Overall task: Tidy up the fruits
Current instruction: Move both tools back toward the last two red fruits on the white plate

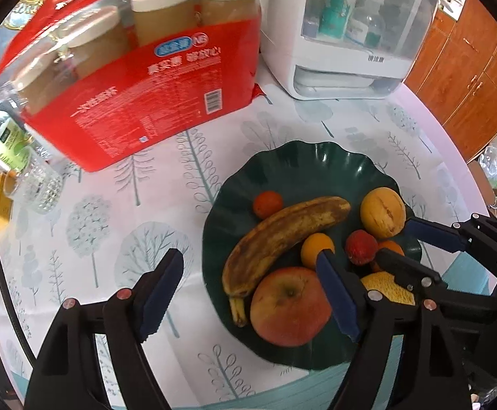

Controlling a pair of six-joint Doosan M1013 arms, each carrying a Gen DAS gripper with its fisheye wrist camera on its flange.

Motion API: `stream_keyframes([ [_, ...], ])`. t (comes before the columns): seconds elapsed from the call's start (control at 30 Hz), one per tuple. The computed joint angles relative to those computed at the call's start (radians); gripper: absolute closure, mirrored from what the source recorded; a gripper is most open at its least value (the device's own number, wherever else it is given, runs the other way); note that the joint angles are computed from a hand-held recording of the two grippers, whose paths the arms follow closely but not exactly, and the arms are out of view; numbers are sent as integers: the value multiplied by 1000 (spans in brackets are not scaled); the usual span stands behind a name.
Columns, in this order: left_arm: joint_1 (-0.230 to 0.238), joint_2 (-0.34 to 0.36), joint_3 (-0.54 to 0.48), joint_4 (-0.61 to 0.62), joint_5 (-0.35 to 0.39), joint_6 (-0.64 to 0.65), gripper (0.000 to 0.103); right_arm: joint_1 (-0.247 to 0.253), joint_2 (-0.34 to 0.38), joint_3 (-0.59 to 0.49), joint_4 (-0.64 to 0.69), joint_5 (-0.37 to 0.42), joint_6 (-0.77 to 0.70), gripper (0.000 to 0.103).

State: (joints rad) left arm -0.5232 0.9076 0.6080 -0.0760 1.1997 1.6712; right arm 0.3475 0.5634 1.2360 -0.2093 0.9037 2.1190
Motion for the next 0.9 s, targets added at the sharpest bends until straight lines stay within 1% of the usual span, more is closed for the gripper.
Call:
stream_keyframes([
  [0.27, 11, -73, 97, -15, -47, -9, 22, 20, -27, 8, -42, 14, 48, 63],
  [0.53, 21, -171, 225, -31, -117, 9, 19, 46, -61, 16, -88, 36, 118, 63],
  [0.9, 39, -294, 372, -68, -197, 50, 17, 101, -112, 32, -166, 62, 218, 63],
])
